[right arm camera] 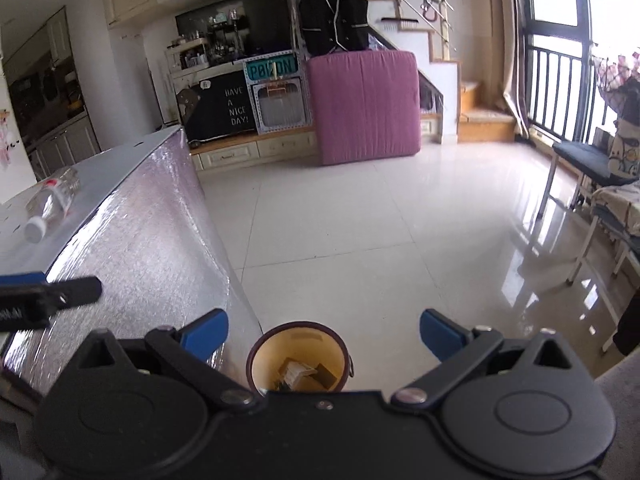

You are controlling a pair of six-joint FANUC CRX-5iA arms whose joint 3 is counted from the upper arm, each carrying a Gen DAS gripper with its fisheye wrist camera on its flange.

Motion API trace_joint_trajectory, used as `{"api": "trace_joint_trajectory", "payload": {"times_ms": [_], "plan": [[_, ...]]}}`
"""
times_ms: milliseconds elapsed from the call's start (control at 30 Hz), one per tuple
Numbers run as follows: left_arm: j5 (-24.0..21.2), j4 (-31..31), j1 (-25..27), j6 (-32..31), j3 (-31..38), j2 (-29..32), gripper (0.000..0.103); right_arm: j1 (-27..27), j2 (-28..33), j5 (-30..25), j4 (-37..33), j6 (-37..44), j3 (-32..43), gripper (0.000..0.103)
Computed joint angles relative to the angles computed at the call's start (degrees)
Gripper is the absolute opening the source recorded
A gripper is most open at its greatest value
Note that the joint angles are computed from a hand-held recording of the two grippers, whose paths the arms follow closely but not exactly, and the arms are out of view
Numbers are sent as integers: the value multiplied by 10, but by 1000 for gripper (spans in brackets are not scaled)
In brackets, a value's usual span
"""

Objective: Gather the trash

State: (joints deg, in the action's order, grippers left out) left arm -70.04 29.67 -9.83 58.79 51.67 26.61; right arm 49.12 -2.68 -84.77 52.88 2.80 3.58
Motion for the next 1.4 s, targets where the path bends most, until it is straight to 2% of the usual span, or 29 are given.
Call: {"api": "trace_joint_trajectory", "payload": {"times_ms": [167,400,467,700,967,1400], "plan": [[69,36,29,-45,-137,-80,103,37,-1,-23,12,-29,-13,103],[94,54,47,-86,-239,-136,103,58,15,-43,25,-32,-9,103],[117,70,49,-116,-276,-154,103,61,23,-50,26,-27,-3,103],[140,69,53,-115,-309,-182,103,73,49,-71,35,-12,21,103],[121,67,69,-115,-323,-204,103,90,45,-70,52,-18,27,103],[124,75,98,-98,-323,-227,103,132,43,-115,82,-21,46,103]]}}
